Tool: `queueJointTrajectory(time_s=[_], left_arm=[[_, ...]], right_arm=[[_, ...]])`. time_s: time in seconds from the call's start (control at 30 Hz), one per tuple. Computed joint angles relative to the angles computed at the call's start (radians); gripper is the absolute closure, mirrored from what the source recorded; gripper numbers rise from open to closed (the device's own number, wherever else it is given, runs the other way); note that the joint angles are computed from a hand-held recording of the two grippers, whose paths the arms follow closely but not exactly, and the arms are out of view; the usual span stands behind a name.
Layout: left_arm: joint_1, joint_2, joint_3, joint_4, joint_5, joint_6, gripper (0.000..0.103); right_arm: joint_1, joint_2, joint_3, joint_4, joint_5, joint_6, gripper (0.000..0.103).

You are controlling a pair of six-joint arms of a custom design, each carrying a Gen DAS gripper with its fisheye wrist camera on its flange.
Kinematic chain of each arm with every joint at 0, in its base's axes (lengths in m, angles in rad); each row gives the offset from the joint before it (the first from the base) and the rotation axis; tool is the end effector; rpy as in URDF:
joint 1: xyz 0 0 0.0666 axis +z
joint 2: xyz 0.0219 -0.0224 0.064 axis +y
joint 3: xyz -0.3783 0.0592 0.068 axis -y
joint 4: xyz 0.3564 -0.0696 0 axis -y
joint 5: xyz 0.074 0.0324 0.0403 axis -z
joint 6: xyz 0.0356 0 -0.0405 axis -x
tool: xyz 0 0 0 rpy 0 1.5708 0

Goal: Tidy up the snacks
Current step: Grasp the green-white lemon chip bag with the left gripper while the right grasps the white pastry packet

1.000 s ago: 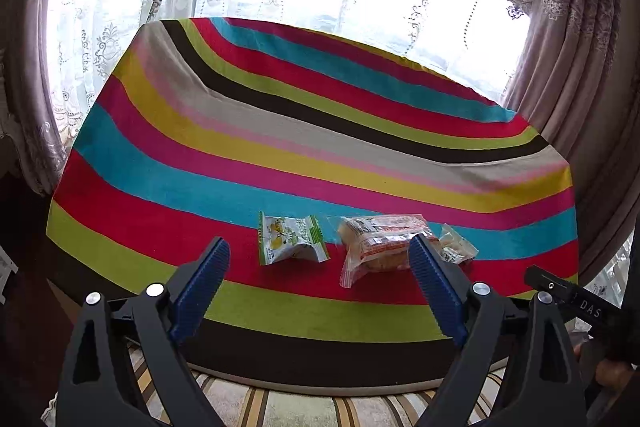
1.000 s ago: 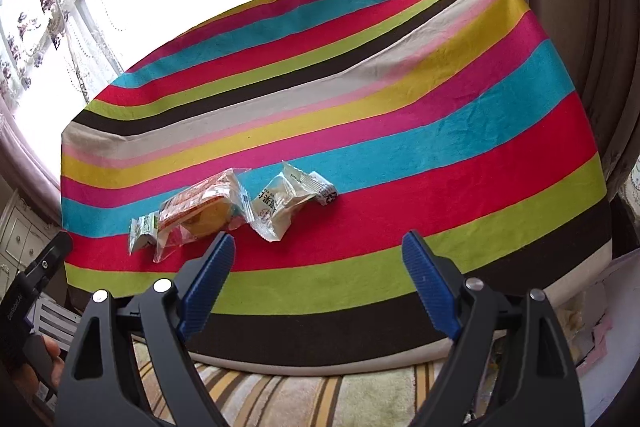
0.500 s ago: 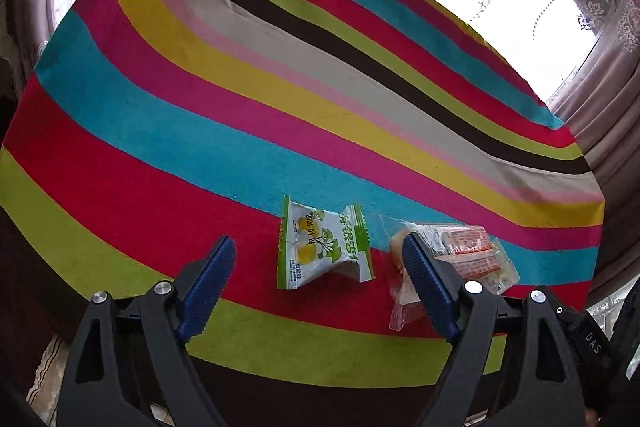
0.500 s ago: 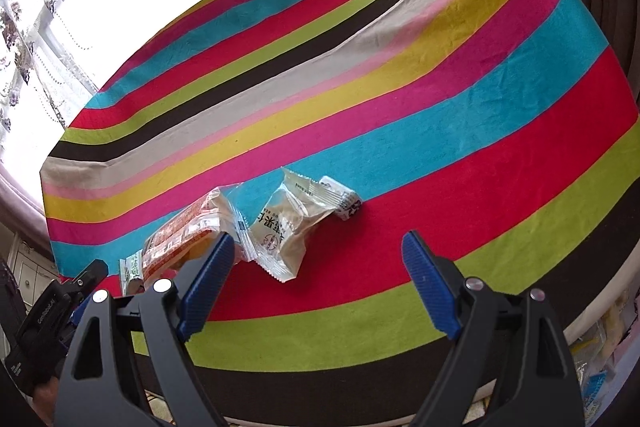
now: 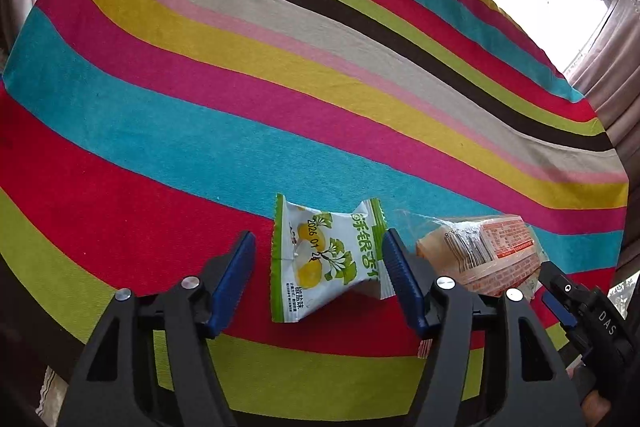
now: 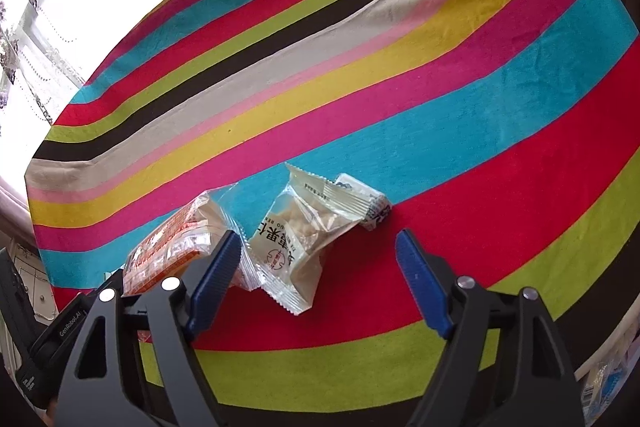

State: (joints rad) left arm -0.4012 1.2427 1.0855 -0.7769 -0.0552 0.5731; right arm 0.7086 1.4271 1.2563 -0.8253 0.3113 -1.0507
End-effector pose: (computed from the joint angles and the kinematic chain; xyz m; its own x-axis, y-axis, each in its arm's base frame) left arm 0.3517 -0.1475 0.3666 -0.8170 -0.2415 -0.5236 -0.0991 0.9534 -0.2851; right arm 0.3450 0.2808 0.3635 -0.7446 0.4498 -0.4932 0.3080 0.8870 0.3439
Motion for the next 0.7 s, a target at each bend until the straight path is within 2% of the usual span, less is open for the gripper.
queueJointTrajectory(time_s=[0.27, 0.33, 0.4, 0.47, 0.7], left_arm=[[-0.028, -0.002, 0.001, -0.027, -0.072, -0.026, 0.057], [-0.032, -0.006, -0.004, -0.024, -0.079, -0.025, 0.058], [-0.032, -0.012, -0.010, -0.017, -0.078, -0.020, 0.059], [-0.031, -0.016, -0.014, -0.012, -0.075, -0.014, 0.059], [-0.026, -0.063, -0.048, 0.009, -0.079, -0.003, 0.068]], right_arm=[[0.001, 0.029, 0.021, -0.007, -0.001, 0.003, 0.037], [0.004, 0.036, 0.029, -0.023, 0.010, 0.002, 0.044], [0.005, 0.042, 0.035, -0.032, 0.014, 0.003, 0.058], [0.006, 0.043, 0.034, -0.040, 0.021, 0.002, 0.065], [0.016, 0.047, 0.045, -0.048, 0.012, 0.035, 0.077]])
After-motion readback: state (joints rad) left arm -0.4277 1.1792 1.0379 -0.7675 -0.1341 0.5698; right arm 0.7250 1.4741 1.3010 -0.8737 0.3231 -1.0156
